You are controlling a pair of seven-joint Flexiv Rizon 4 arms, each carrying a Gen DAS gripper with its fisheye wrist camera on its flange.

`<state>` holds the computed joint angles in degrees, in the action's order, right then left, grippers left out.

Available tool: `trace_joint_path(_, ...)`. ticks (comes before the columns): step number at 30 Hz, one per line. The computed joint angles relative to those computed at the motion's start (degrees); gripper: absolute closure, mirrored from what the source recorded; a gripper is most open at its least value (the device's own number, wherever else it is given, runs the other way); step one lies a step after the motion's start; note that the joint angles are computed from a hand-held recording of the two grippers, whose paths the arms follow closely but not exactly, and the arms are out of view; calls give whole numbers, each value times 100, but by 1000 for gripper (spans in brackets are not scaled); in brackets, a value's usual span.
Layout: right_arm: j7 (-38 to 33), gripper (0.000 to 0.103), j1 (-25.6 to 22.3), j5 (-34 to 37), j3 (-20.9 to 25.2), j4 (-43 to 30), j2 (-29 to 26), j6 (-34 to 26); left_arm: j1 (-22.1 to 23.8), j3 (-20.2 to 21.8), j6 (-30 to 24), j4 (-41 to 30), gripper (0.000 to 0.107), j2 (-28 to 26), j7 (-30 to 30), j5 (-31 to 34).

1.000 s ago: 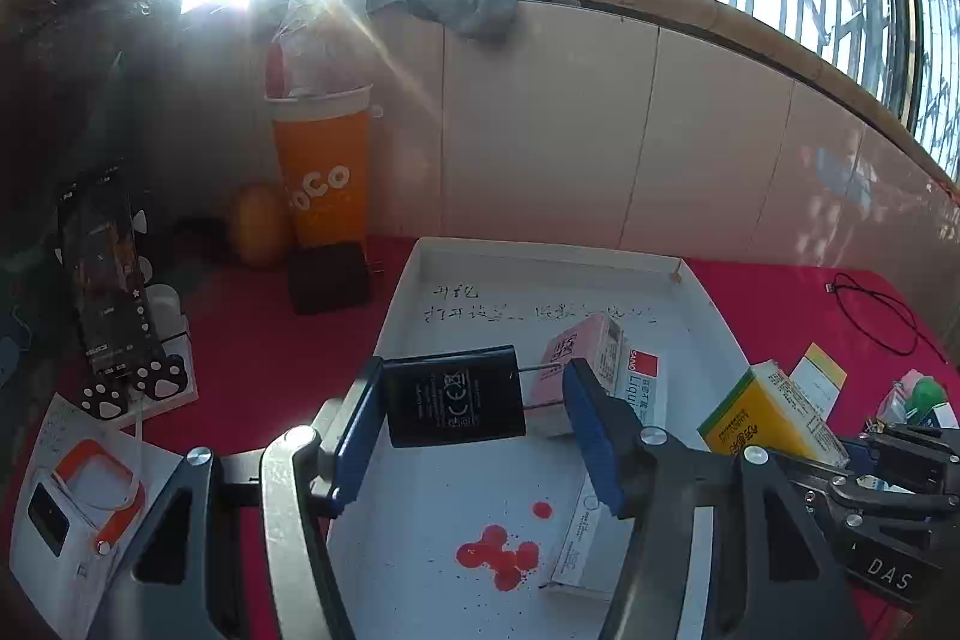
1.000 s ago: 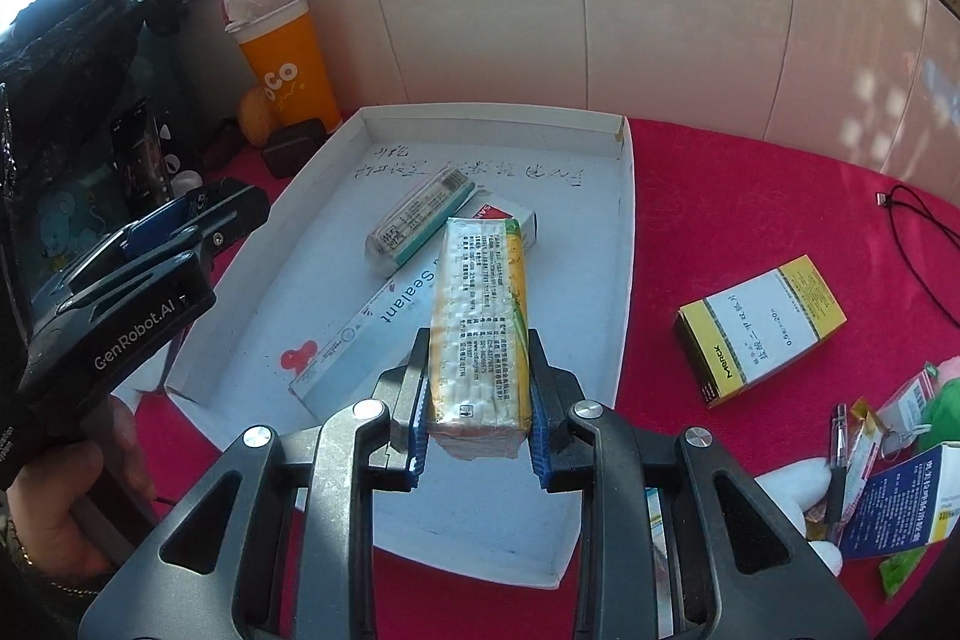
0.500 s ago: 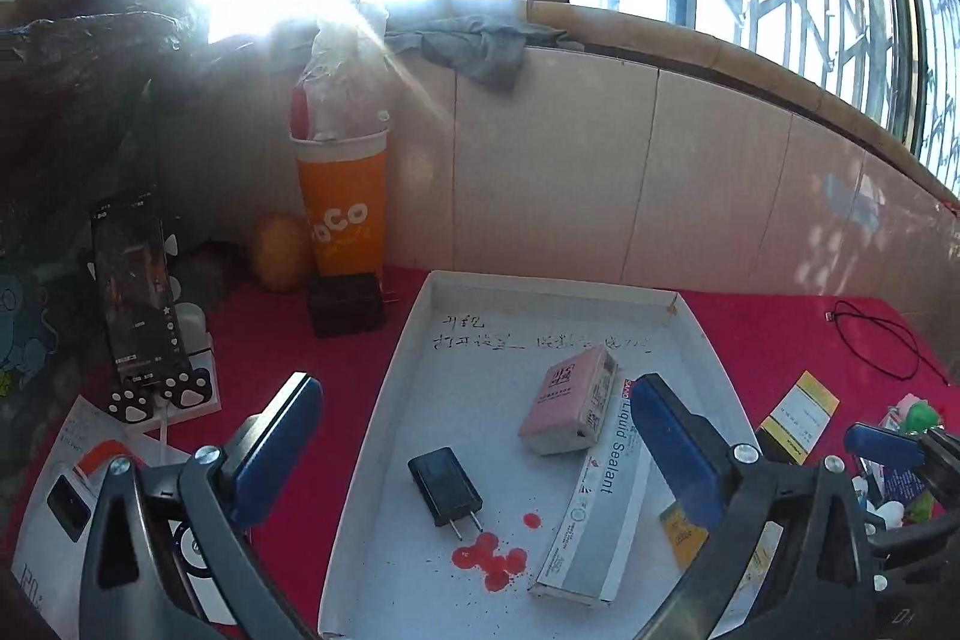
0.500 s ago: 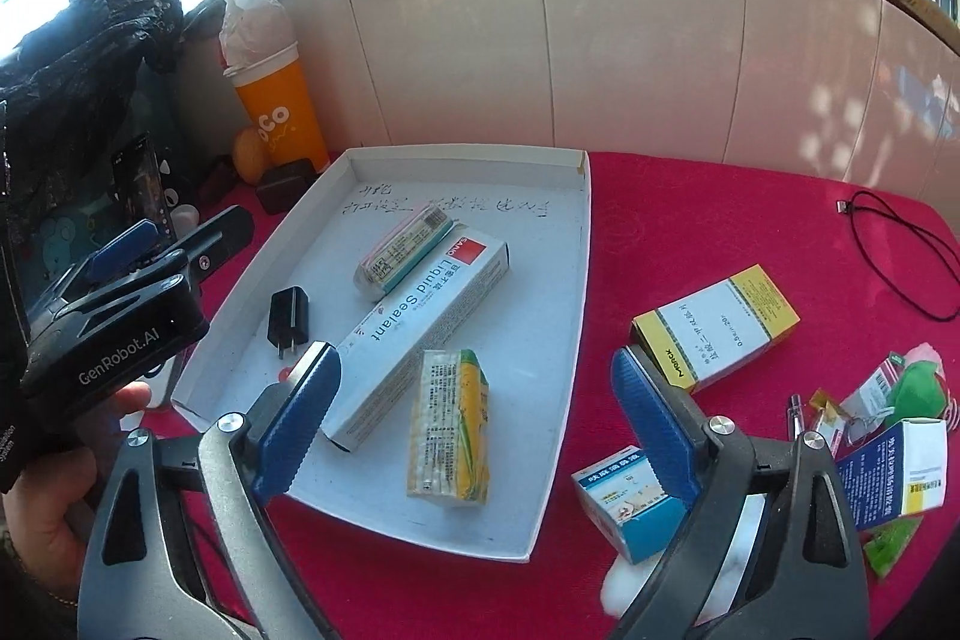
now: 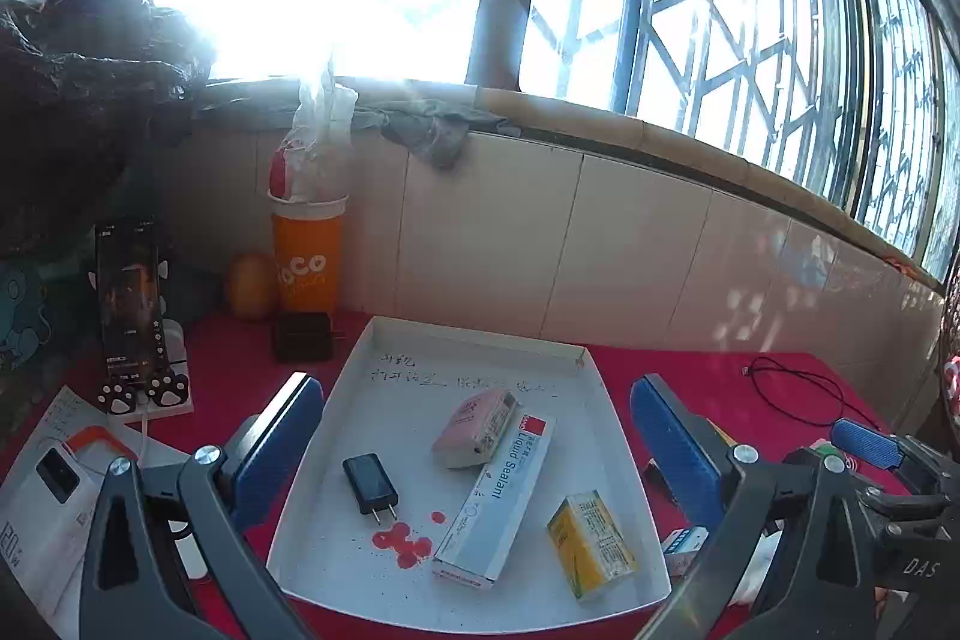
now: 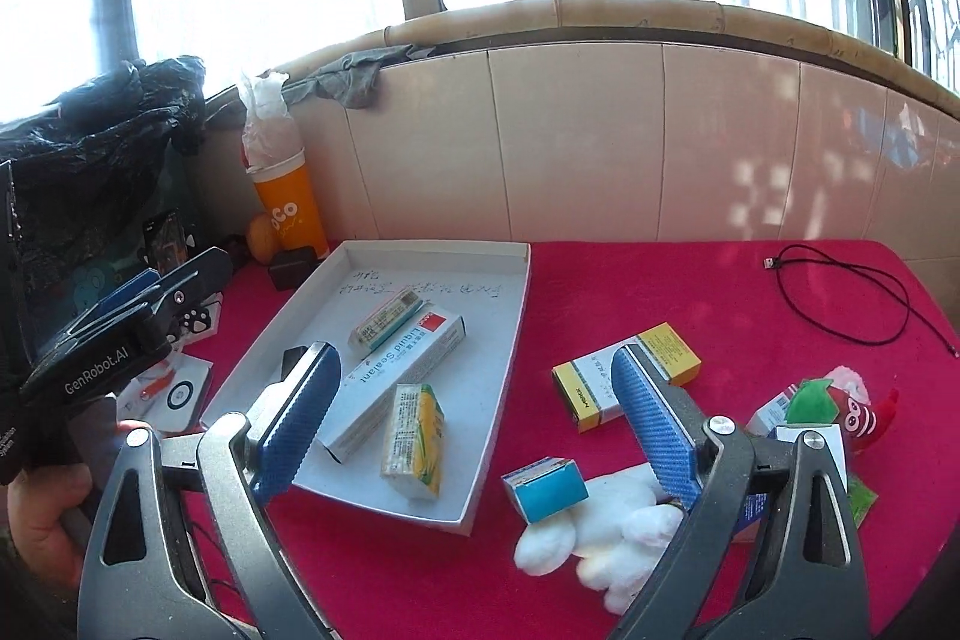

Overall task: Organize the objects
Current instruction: 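Move both tools back toward the boxes beside the plush toys, then grasp the small blue box with left tool while right tool grasps the white omeprazole box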

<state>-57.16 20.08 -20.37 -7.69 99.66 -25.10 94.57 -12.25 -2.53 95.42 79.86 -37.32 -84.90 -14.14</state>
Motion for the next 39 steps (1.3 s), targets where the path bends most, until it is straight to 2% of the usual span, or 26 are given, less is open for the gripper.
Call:
trace_joint_path(5, 197, 10, 181, 242, -577, 522, 282, 408, 349, -888, -44, 155, 4, 31, 623, 264)
trace_joint_path(8, 328, 10, 404, 535, -1119, 850, 430, 526, 416, -1254, -438, 85, 4, -84, 1111, 304)
trace_joint_path(10, 378, 10, 284, 722, -1161, 999, 497, 528, 323, -1287, -787, -2, 4, -171, 1377, 259)
trace_joint_path(13, 416, 10, -248, 944, -833, 1133, 534, 493, 89, -1159, -1216, -97, 4, -272, 1684, 217)
trace_joint_path(16, 491, 10, -939, 1136, -287, 1171, 500, 377, -99, -1049, -1398, -157, 4, -364, 1887, 172)
trace_joint_path(19, 598, 10, -1202, 1231, -159, 1275, 465, 343, -345, -759, -1551, -336, 4, -477, 1899, 220)
trace_joint_path(22, 570, 10, -1656, 1296, 256, 1275, 409, 308, -531, -515, -1811, -675, 4, -642, 1919, 322)
trace_joint_path(25, 496, 10, -1883, 1309, 477, 1274, 367, 371, -728, -232, -2029, -1052, 4, -830, 1874, 515)
trace_joint_path(29, 145, 10, -2500, 1216, 1217, 1059, 210, 249, -854, -94, -2304, -1426, 4, -1027, 1934, 739)
trace_joint_path(31, -57, 10, -2597, 1146, 1415, 892, 103, 40, -933, 12, -2377, -1594, 4, -1120, 1916, 868)
trace_joint_path(34, -315, 10, -2361, 1030, 1361, 718, -31, -88, -961, 32, -2501, -1754, 4, -1202, 1936, 966)
trace_joint_path(39, -63, 10, -888, 467, -146, 580, -214, -319, -934, -3, -2595, -1863, 4, -1245, 2014, 1040)
